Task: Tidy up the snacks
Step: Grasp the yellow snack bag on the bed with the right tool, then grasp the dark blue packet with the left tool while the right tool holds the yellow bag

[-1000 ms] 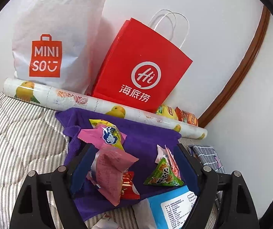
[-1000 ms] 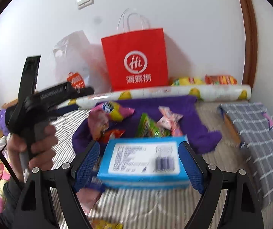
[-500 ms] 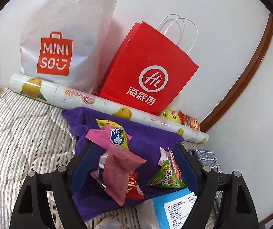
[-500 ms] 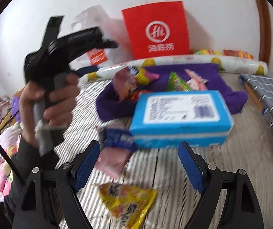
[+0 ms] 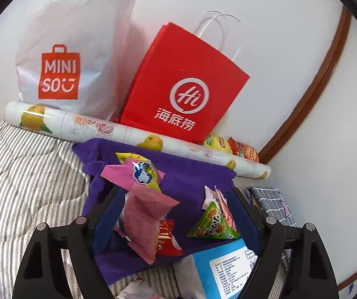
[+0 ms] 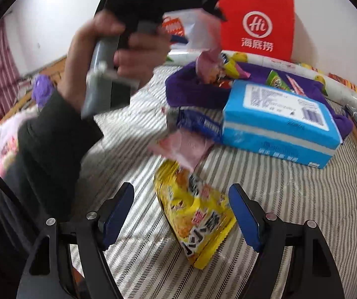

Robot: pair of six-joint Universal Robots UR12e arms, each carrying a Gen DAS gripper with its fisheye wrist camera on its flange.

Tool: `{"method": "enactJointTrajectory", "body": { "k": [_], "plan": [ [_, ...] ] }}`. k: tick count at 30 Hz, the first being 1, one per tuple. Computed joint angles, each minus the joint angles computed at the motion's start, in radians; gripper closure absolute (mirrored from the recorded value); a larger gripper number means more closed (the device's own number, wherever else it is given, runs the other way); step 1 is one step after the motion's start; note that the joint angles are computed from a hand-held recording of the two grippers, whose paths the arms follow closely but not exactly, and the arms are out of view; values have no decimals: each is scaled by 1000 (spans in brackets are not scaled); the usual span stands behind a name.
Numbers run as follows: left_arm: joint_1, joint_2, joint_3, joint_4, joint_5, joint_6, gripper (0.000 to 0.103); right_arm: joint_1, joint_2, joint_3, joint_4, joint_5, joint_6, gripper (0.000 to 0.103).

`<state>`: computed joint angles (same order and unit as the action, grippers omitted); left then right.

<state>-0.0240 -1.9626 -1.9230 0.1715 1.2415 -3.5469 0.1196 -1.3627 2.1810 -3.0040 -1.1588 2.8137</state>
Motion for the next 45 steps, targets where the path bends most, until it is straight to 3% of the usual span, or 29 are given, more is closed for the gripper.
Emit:
{"method": "enactJointTrajectory", "body": {
  "k": [2, 3, 4, 7, 14, 21, 23, 26, 29, 31, 38, 45],
  "plan": [
    [-5, 0, 0, -4, 5, 13, 20, 11, 9, 1, -19, -32, -23, 26],
    [-8, 0, 2, -10, 7, 21, 20, 20, 15, 2, -43, -63, -36, 32],
    [-9, 0, 3, -16, 9, 29, 20, 26, 19, 3, -58, -88, -46, 46],
    [-15, 3, 3, -39, 20, 52, 20, 25, 17, 11, -86, -109, -73, 50],
    [-30, 17, -14, -85, 48, 114, 20, -35, -16, 36, -168, -83, -4, 51],
    [-15, 61, -95, -165, 11, 109, 22, -115, 1, 24, -216, -152, 127, 50],
    [-20, 77, -114, -191, 37, 129, 22, -131, 17, 12, -229, -171, 159, 50],
    [-42, 99, -128, -271, 128, 180, 22, -154, 36, 2, -246, -154, 187, 50],
    [-48, 111, -134, -317, 121, 202, 22, -161, 58, -15, -249, -145, 203, 50],
    [-63, 117, -142, -299, 141, 224, 22, -158, 72, -23, -252, -144, 212, 50],
    [-108, 104, -108, -353, 178, 320, 22, -178, 86, -48, -173, -53, 249, 50],
    [-160, 66, -61, -419, 328, 368, 22, -191, 97, -68, -99, -8, 267, 50]
  ]
}}
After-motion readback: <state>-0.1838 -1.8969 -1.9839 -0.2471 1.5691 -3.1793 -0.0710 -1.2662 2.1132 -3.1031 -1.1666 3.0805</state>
